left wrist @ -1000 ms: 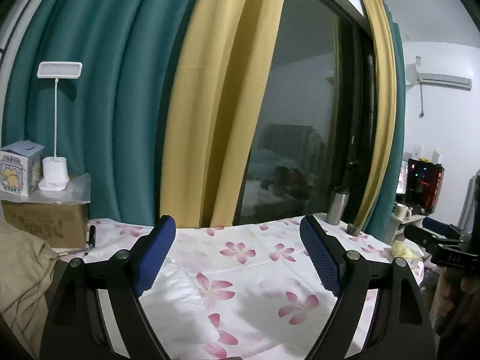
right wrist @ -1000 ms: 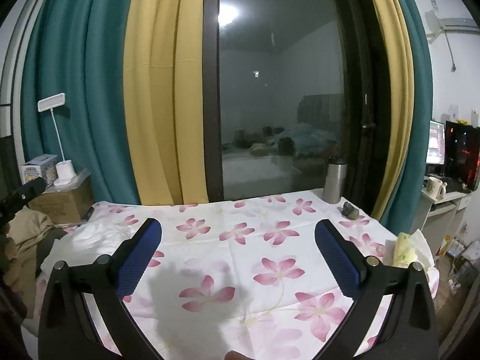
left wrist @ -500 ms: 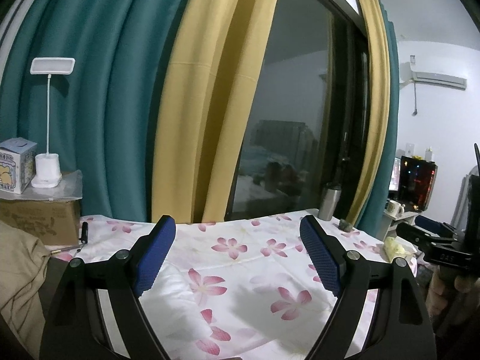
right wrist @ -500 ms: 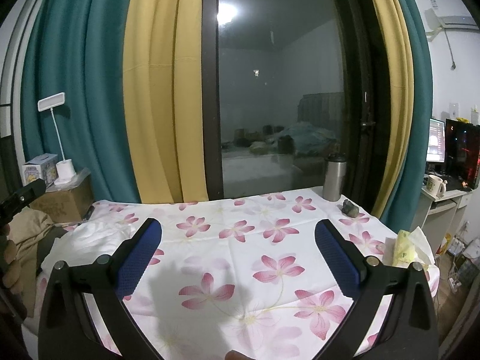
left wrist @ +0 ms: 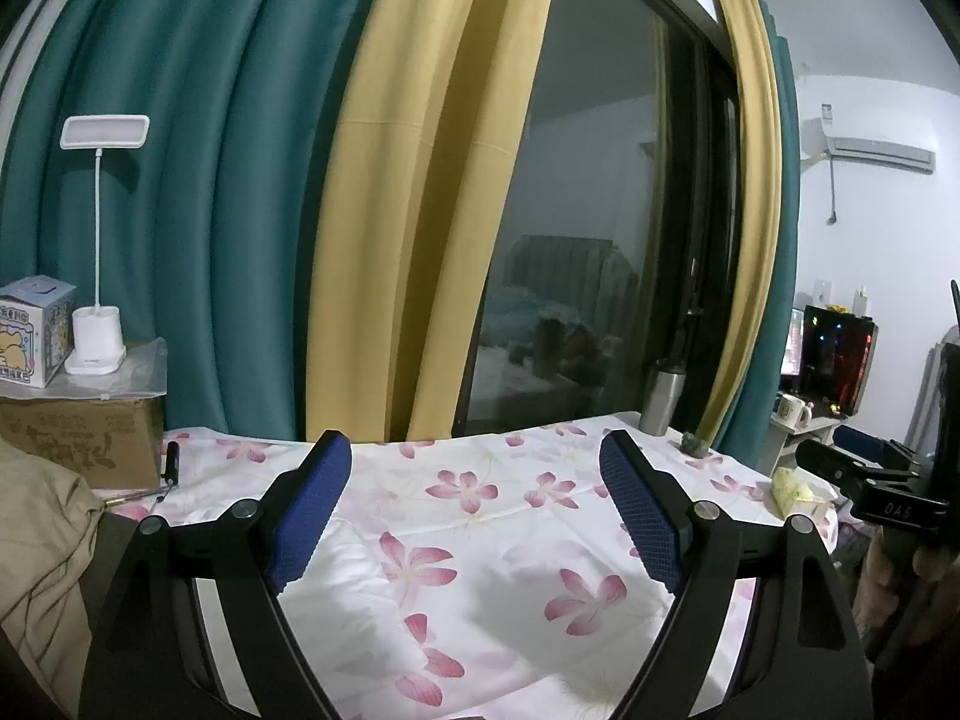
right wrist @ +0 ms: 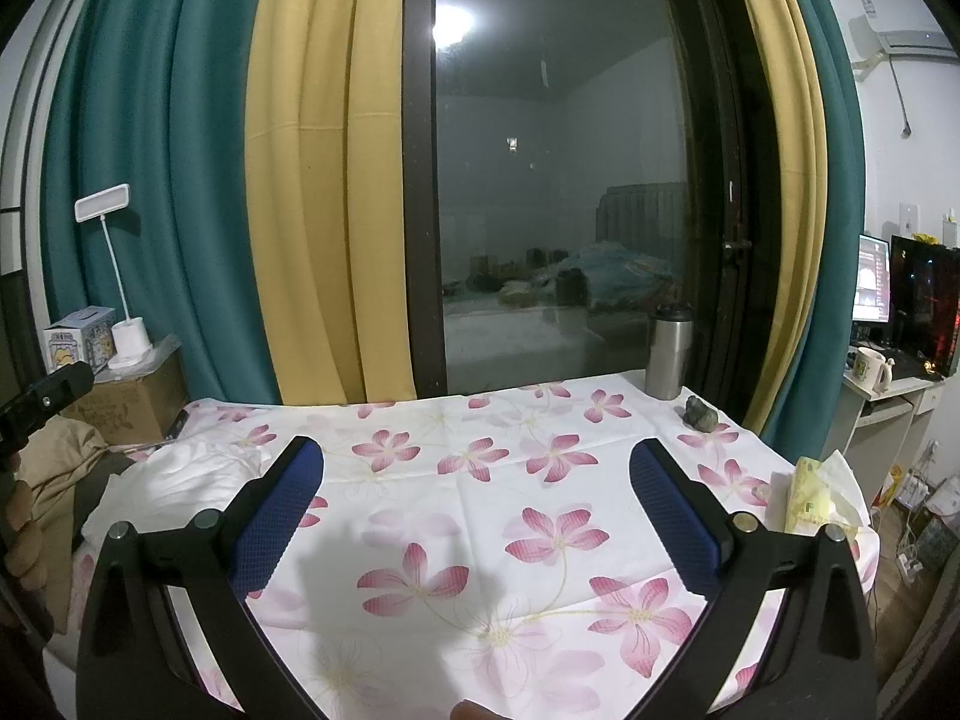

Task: Fold large clothes

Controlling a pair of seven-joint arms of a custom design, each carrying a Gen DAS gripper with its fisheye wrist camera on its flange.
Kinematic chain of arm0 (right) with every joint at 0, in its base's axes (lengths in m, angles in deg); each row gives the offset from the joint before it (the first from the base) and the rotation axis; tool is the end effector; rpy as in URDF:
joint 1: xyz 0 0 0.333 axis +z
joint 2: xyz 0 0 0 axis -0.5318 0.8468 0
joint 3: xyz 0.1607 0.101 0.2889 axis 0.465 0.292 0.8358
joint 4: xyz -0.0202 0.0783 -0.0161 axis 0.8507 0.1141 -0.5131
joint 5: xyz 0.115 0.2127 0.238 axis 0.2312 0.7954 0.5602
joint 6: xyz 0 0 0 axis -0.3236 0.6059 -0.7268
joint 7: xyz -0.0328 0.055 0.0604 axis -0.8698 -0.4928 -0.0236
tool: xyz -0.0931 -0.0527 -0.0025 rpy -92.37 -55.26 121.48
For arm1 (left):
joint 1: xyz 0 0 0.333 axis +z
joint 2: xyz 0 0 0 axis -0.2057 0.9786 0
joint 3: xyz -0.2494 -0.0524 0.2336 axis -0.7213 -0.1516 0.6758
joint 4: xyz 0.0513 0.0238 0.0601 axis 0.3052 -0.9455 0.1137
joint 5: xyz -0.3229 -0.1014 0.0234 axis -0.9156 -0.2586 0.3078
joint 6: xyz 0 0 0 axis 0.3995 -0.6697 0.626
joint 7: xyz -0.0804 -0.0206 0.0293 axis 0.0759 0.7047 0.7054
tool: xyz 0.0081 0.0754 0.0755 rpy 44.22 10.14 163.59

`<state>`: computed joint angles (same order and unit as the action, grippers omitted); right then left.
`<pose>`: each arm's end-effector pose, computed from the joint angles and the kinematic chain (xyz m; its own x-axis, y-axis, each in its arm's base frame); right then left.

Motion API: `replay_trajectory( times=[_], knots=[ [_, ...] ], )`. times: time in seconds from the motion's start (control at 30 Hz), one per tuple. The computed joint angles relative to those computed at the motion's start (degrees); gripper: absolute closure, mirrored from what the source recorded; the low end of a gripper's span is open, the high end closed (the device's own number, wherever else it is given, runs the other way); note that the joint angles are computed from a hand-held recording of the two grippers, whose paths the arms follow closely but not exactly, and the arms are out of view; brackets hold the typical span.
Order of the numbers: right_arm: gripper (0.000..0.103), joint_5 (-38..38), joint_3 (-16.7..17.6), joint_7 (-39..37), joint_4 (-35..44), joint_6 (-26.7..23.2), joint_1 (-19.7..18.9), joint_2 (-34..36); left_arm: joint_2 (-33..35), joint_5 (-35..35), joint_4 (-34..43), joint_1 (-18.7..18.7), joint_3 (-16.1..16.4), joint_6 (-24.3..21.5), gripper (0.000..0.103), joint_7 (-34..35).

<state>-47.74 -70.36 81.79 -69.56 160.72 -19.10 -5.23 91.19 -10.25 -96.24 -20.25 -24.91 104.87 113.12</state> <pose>0.6375 0.0636 0.4843 -0.1169 -0.9918 -0.0511 -0.2322 0.0773 -0.9696 0.6992 -0.2627 0.5352 -0.4365 -0.8892 0.1371 -0.2308 -0.0367 -0.9723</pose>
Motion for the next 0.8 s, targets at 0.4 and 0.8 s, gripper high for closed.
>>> replay_trajectory(
  times=[0.4,0.8],
  knots=[
    [0.002,0.26,-0.16,-0.09,0.0,0.05,0.23,0.03,0.18,0.06,0.22,0.38,-0.68,-0.3,0.016,0.35],
    [0.002,0.82,-0.29,-0.45,0.26,-0.12,0.48,0.1,0.09,-0.11,-0.01,0.28,-0.46,-0.29,0.016,0.44]
  ],
)
